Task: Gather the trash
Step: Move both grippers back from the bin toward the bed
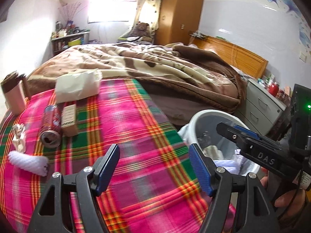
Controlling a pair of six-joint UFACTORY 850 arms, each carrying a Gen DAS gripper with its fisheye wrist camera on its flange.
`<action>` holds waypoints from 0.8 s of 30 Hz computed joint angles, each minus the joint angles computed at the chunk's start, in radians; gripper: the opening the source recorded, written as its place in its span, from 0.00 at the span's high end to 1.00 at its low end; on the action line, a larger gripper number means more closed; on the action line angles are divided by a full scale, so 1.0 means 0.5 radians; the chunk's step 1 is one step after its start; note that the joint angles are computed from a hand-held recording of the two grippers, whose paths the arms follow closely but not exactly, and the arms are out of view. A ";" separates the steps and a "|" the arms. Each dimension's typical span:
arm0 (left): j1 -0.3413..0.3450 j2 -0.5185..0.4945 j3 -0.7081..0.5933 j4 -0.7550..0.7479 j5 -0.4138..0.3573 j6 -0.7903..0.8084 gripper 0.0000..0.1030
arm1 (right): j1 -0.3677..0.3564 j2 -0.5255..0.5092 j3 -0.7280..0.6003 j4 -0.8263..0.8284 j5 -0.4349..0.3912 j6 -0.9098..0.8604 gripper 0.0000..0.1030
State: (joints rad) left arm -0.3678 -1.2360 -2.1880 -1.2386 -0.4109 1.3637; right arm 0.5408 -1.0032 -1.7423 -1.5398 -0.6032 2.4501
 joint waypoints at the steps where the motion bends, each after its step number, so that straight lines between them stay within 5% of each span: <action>1: 0.007 -0.001 0.000 0.002 0.015 -0.006 0.27 | 0.002 -0.016 -0.027 0.007 0.006 -0.017 0.41; 14: 0.163 -0.115 -0.192 0.252 0.150 -0.446 0.27 | 0.012 -0.347 -0.653 0.355 0.098 -0.679 0.41; 24: 0.275 -0.381 -0.675 0.962 0.116 -1.297 0.27 | -0.001 -0.707 -1.329 0.939 0.120 -1.443 0.41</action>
State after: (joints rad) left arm -0.2303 -1.4266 -2.5255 -0.7578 -0.3530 0.7153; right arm 0.5404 -1.3569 -2.4069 -1.0701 -0.5431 1.7288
